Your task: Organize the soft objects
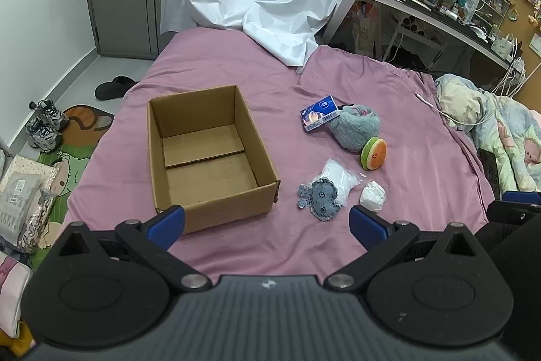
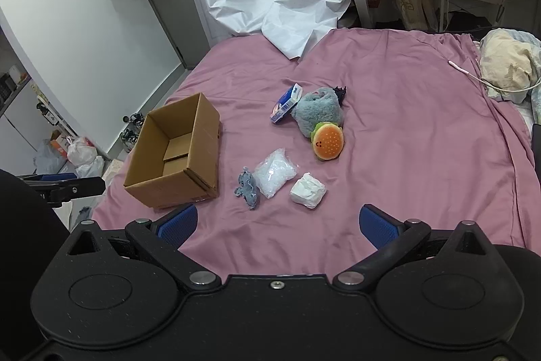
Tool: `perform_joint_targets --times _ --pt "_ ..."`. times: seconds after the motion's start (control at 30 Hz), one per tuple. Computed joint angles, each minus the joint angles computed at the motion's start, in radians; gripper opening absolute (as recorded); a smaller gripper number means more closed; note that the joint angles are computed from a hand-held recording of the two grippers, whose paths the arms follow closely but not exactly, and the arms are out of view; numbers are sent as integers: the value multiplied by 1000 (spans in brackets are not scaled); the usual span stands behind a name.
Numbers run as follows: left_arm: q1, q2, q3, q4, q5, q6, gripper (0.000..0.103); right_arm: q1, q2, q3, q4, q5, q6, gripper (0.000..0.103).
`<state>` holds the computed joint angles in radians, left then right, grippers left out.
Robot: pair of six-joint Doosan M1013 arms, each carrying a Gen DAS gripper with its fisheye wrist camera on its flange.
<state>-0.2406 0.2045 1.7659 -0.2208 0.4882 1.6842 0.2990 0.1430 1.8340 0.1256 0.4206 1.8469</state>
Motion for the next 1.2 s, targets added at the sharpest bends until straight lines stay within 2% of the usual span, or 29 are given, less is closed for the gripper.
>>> perform_joint_targets --times 1.2 --pt "-3 -3 8 55 -18 -56 102 0 -2 -3 -46 10 22 103"
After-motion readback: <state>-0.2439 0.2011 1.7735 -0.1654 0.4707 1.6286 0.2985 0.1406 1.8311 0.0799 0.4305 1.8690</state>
